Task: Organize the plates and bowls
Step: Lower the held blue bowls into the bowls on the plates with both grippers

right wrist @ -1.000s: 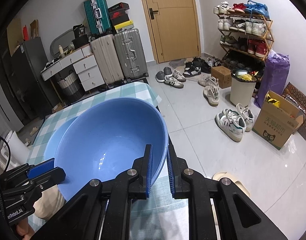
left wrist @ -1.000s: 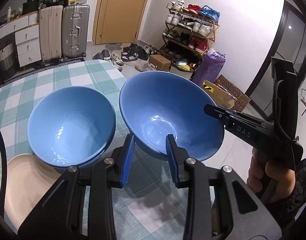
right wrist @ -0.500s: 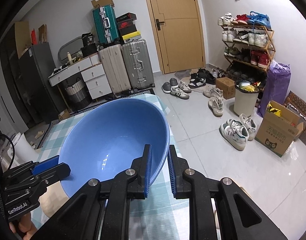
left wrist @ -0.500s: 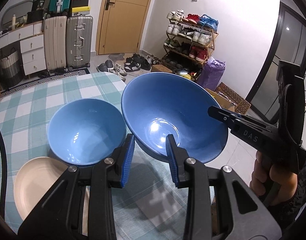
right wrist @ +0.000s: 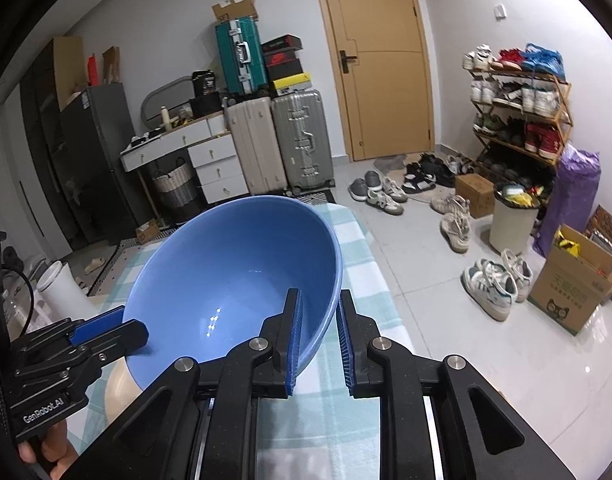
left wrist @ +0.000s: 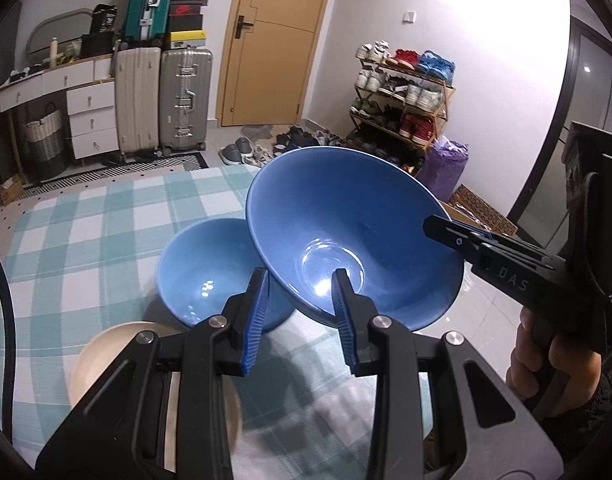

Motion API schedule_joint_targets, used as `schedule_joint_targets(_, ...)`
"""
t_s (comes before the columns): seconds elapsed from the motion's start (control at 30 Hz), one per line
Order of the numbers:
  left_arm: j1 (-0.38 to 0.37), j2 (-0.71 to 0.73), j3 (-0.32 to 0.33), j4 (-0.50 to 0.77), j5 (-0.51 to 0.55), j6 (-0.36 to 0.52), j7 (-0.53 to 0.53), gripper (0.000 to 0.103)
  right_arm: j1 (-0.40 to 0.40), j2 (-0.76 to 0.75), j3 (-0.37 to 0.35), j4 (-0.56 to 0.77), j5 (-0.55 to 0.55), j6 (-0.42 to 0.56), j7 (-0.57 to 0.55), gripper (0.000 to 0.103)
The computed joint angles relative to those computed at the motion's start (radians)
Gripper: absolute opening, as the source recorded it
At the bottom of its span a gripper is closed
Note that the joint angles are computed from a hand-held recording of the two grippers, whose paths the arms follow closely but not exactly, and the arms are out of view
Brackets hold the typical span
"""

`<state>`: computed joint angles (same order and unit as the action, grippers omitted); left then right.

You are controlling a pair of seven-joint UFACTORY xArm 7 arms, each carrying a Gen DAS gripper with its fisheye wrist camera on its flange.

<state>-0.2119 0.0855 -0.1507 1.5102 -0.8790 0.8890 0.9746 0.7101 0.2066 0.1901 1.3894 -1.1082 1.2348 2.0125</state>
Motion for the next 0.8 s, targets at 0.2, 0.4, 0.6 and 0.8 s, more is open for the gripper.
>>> schedule_joint_targets(0.2,0.031,0.023,0.014,0.058,0.008,0.02,-0.025,0.029,0.011,0.076,-0.025,0.117,-0.017,-0.017,-0.072,0.018)
schedule_joint_targets(0.4,0.06,0.061,0.016,0.12,0.023,0.037,-0.047,0.029,0.022,0.135,-0.071,0.195,-0.011,-0.068,-0.121,0.019)
schedule_joint_targets(0.6,0.081,0.123,0.002,0.193,0.053,0.031,-0.079,0.029,0.026,0.209,-0.115,0.285,0.01,-0.116,-0.182,0.019)
schedule_joint_targets(0.8,0.089,0.204,-0.021,0.279,0.112,0.015,-0.124,0.029,0.032,0.256,-0.159,0.337,0.038,-0.167,-0.222,0.019)
